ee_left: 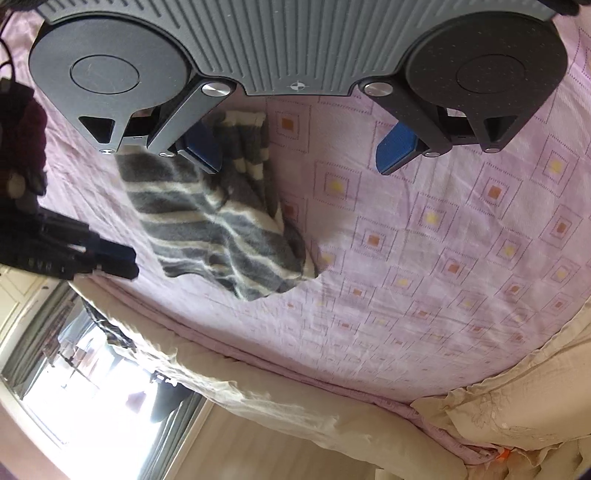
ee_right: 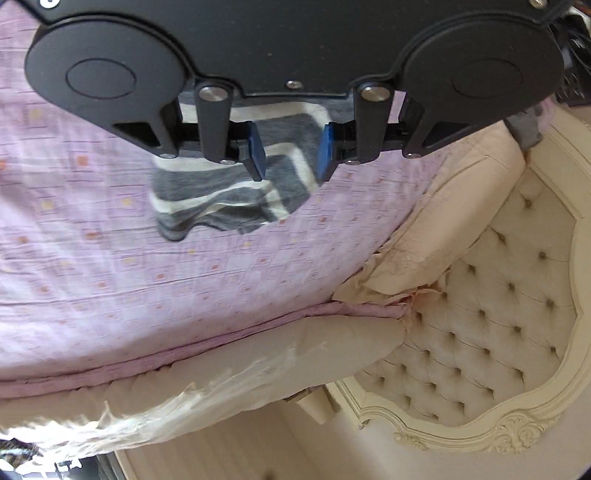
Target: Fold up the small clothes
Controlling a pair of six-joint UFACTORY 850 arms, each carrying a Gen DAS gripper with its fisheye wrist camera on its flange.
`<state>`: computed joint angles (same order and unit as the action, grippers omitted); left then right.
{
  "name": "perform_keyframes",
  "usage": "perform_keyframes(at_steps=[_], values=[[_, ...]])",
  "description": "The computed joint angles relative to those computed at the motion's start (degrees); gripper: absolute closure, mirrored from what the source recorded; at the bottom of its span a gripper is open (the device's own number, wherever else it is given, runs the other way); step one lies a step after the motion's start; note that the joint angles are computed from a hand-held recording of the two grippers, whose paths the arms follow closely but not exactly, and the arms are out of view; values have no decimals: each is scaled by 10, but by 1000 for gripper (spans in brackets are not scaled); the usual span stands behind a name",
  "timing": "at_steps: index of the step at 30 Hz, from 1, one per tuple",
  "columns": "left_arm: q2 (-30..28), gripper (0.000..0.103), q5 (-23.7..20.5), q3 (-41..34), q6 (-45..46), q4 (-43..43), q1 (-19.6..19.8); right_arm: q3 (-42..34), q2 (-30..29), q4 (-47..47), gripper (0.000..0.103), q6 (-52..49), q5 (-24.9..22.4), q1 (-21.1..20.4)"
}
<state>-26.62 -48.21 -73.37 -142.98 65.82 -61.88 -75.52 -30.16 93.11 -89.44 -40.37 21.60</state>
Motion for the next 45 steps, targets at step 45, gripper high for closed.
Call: perform_keyframes(at_steps=[45], values=[[-96, 14, 191, -81, -46, 113, 70, -29, -121, 1, 32, 51, -179, -65]])
